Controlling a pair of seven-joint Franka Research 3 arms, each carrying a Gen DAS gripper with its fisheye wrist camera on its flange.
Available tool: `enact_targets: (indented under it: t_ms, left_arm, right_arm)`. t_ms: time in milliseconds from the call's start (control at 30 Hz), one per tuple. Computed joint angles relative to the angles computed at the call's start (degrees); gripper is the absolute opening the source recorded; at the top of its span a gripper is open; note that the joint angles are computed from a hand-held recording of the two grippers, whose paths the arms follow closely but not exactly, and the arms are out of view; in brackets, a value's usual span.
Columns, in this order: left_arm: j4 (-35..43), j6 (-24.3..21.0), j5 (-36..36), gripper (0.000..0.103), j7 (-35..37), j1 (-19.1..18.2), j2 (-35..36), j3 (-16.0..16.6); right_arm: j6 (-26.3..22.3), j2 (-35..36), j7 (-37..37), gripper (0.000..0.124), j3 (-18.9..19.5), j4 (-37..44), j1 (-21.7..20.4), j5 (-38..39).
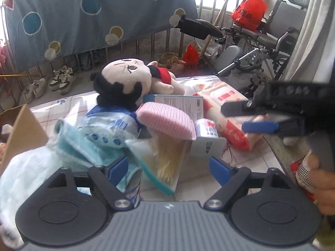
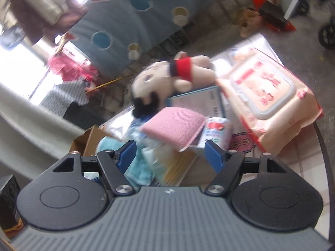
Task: Organize soft objects
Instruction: 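Move both tools back toward the remaining items on the table, then grasp the pink knitted pouch with the left gripper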
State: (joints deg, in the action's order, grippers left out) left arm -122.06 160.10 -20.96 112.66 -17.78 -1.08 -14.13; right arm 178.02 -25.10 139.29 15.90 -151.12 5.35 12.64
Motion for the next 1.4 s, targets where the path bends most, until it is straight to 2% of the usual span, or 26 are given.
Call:
enact_targets:
  t_ms: [67,133,233,300,367,400,467,533,600,633,767,933,1033,1100,1233,1300,1400]
  left_arm:
    - [1.82,0.58,5.13,0.085,-4.38,0.00,2.43,-0.34]
    - [3.38,0.50,8.04,0.078,-7.38,0.30,4.24,-0.70]
    - [6.21,-1.03,4.29,0.078,-7.41,1.74,6.45,-1.80]
    - [9.16,-3.17,1.27,0.079,-8.22,2.88,8.40,-2.46]
    - [12.90,-6.23,0.10,0.079,-11.10,3.62,10.90,-2.79]
    - [14.56,-7.50,0.07,0.079,-12.81,3.87,12.08,-2.90]
    - [18.88,-11.12,2.13,0.079,-18.18,3.77,15.16,-2.56]
    - [22.75,-14.46,3.61,0.079,-22.70,3.87,18.03,-2.64]
    - [25.26,-15.85,4.80,0.078,-25.86,3.94,20.21,-2.92]
    - [25.99,-15.90,5.71,0.078,-27.43,3.80,20.94,-2.92]
    - [27.98,-15.15,8.65,0.075,-32.04,3.51,23.06,-3.30]
    - [29.30,-14.94,10.81,0.054,-35.25,3.47,24.74,-3.90]
    - [28.14,-13.11,10.84,0.047,-36.16,3.77,24.22,-4.44]
    - [27.48,-12.46,12.14,0.039,-36.81,3.45,23.59,-4.24]
    - [24.79,-11.68,12.85,0.034,-36.49,3.98,20.95,-4.52]
    - [22.54,-10.95,13.32,0.034,-35.99,4.14,18.74,-4.41]
    - [18.21,-10.94,11.15,0.033,-32.10,5.41,14.32,-5.06]
  right_arm:
    - [0.17,2.66,-0.09,0.072,-1.05,0.62,0.06,0.43]
    - [0.07,5.45,-0.72,0.070,-2.37,1.60,0.79,0.77]
    - [1.30,9.48,-3.81,0.066,-6.78,3.09,4.95,3.04]
    - [2.45,11.74,-8.92,0.064,-11.15,4.09,10.10,8.28]
    - [2.52,13.17,-10.06,0.063,-12.57,4.77,11.50,9.07]
    - [3.11,13.79,-12.44,0.062,-14.52,5.02,13.80,11.36]
    - [3.27,14.24,-14.69,0.057,-15.19,5.31,14.72,13.78]
    - [4.19,14.57,-18.28,0.054,-17.35,5.37,17.44,17.55]
    - [4.72,14.20,-21.33,0.052,-18.98,5.06,19.52,20.95]
    - [5.27,14.32,-23.10,0.051,-20.30,5.11,21.24,23.12]
    - [6.08,13.92,-25.89,0.051,-20.38,4.70,22.17,26.96]
    - [7.04,14.02,-31.09,0.051,-24.61,5.17,27.40,32.75]
    - [7.82,14.03,-33.83,0.050,-26.37,5.33,29.78,35.74]
    - [8.73,13.83,-36.45,0.049,-29.71,5.32,33.67,38.20]
    - [10.66,12.31,-38.88,0.046,-38.84,4.38,43.29,39.94]
    - [11.41,11.55,-37.92,0.046,-41.17,3.57,45.47,38.74]
    - [12.20,10.74,-35.97,0.046,-41.61,2.37,45.58,36.97]
